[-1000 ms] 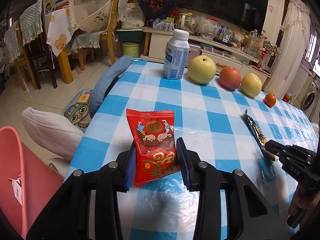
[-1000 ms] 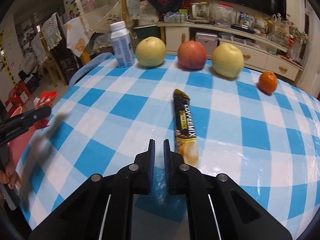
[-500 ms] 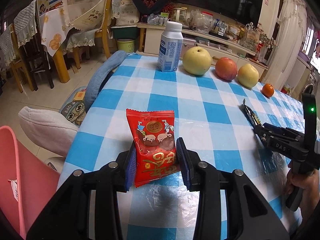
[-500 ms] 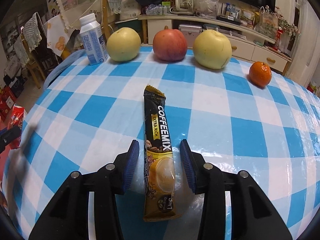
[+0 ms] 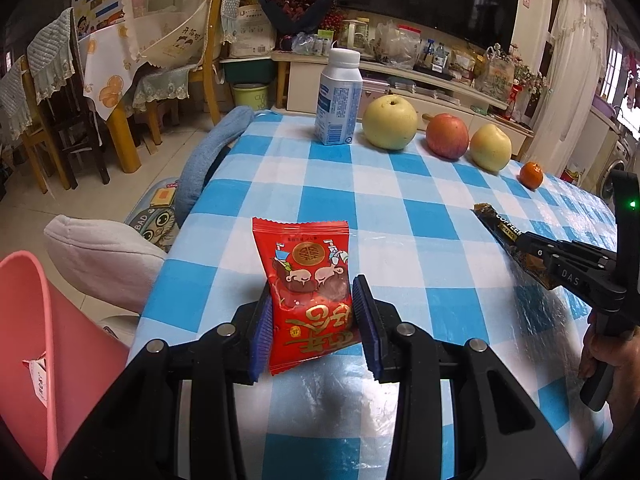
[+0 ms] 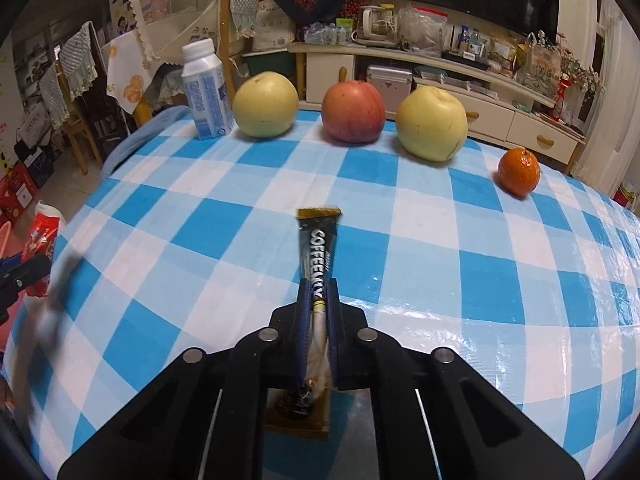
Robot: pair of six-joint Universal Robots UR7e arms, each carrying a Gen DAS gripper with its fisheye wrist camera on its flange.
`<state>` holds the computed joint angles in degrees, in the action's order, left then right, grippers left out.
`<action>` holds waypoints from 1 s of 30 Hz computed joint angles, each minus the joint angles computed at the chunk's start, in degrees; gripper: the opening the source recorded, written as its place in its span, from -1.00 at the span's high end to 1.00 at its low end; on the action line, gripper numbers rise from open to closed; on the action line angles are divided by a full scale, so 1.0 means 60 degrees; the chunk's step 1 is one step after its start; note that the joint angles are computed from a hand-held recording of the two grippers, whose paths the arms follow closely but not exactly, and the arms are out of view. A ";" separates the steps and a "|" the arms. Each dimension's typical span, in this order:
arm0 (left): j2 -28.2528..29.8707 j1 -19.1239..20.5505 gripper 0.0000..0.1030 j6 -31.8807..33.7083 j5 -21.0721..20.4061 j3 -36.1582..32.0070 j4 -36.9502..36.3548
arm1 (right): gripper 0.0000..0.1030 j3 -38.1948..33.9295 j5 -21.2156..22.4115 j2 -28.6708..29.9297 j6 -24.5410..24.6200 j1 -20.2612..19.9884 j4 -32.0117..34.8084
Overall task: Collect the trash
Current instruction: 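Carry the coffee stick and red packet to the pink bucket and open both tools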
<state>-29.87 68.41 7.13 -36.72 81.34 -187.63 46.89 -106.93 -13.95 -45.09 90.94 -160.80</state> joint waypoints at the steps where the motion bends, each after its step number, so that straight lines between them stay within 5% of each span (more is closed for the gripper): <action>1: -0.0024 -0.0015 0.23 0.0023 0.0025 0.0056 -0.0058 | 0.84 0.0124 0.0028 -0.0048 -0.0044 0.0012 -0.0126; 12: -0.0332 -0.0230 0.23 0.0456 0.0313 0.0706 -0.1047 | 0.85 0.1788 0.0663 -0.0818 -0.0254 0.0194 -0.0953; 30: -0.1013 -0.0463 0.23 0.0986 0.0686 0.1675 -0.2593 | 0.85 0.4433 0.1942 -0.2041 0.0564 0.0656 -0.1205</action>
